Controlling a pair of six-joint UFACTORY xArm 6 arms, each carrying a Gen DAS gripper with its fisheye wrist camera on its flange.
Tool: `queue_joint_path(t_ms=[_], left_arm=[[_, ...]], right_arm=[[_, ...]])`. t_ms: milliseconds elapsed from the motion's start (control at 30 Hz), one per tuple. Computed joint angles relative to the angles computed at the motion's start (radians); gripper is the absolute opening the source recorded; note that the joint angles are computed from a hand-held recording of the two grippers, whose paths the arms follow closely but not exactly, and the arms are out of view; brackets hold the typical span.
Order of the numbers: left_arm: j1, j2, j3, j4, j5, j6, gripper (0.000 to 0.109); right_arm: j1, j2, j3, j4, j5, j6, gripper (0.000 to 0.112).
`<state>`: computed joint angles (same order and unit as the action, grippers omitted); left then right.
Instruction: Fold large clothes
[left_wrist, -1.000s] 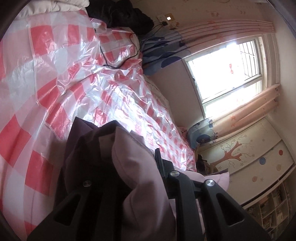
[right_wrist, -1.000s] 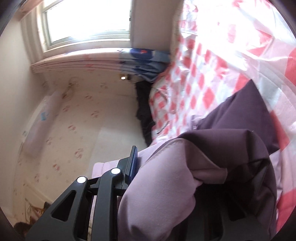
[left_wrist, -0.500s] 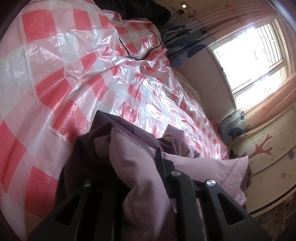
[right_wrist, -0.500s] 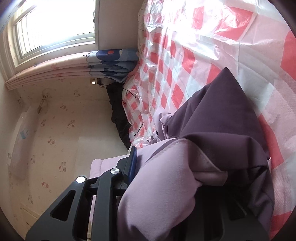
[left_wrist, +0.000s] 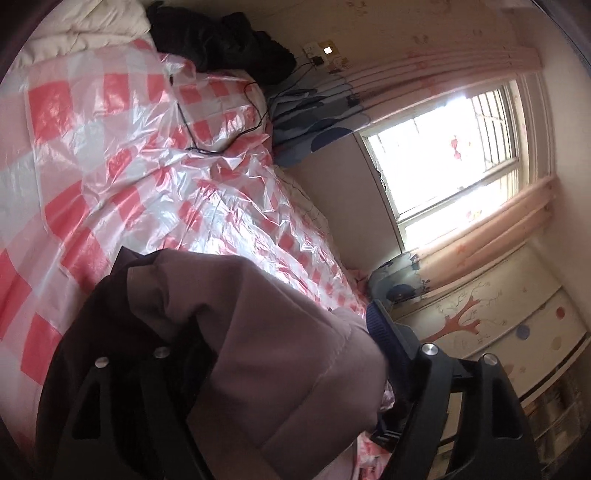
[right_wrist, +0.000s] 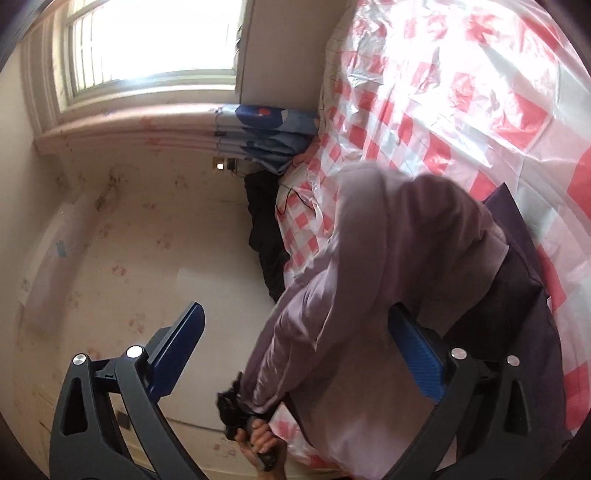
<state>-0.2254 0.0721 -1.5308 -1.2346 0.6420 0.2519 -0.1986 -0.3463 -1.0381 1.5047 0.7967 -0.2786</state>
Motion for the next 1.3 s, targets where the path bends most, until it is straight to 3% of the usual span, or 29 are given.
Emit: queue_joint_path(t_ms=[67,167,233,367,467,600,733,833,1000,1067,1167,1200,1300], left_arm=[[0.015,0.005,0.007,-0.110,0.033,0.033,0.091],[0.045,0.040,-0.004,-0.102,0.048,-0.111,0.095],[0.037,0.032,-0.008,0.042,-0.014,-0.176,0.095],[-0.056,-0.040,0.020,0.300,-0.119,-0.010,0.096],[-0.142,-0.016,-0.013,0.559,-0.084,0.075,0.096],[-0.217,0.139,-0.158,0.872,-0.043,-0.004,0.096],[-0.224,0.403,-0.464,1.107,0.098,-0.179,0.095],[-0.210,0.559,-0.662,1.112,0.186,-0.235,0.095],[-0.207,0.713,-0.877,1.144,0.308,-0.292,0.096],[-0.219,0.711,-0.873,1.175,0.326,-0.305,0.096],[-0.231,0.695,-0.851,1.210,0.326,-0.314,0.096],[-0.232,0.688,-0.839,1.209,0.320,-0.315,0.096],[-0.228,0.677,-0.825,1.191,0.309,-0.310,0.096]], right_arm=[[0.058,-0.024,-0.014,-0.209,-0.044,0.052,0.096],[0.150,-0.021,-0.040,-0.523,-0.065,0.118,0.096],[0.211,-0.001,-0.070,-0.733,-0.059,0.216,0.096],[0.316,0.055,-0.124,-1.133,-0.088,0.378,0.096],[0.361,0.149,-0.208,-1.408,-0.069,0.513,0.096],[0.377,0.287,-0.310,-1.652,-0.069,0.648,0.096],[0.334,0.499,-0.482,-1.719,-0.012,0.715,0.096],[0.273,0.635,-0.602,-1.557,-0.006,0.664,0.097],[0.261,0.760,-0.777,-1.547,0.116,0.623,0.097],[0.274,0.765,-0.817,-1.595,0.165,0.636,0.097],[0.304,0.711,-0.772,-1.717,0.043,0.651,0.097],[0.310,0.724,-0.803,-1.733,0.050,0.661,0.097],[0.279,0.840,-0.931,-1.617,0.132,0.629,0.097]])
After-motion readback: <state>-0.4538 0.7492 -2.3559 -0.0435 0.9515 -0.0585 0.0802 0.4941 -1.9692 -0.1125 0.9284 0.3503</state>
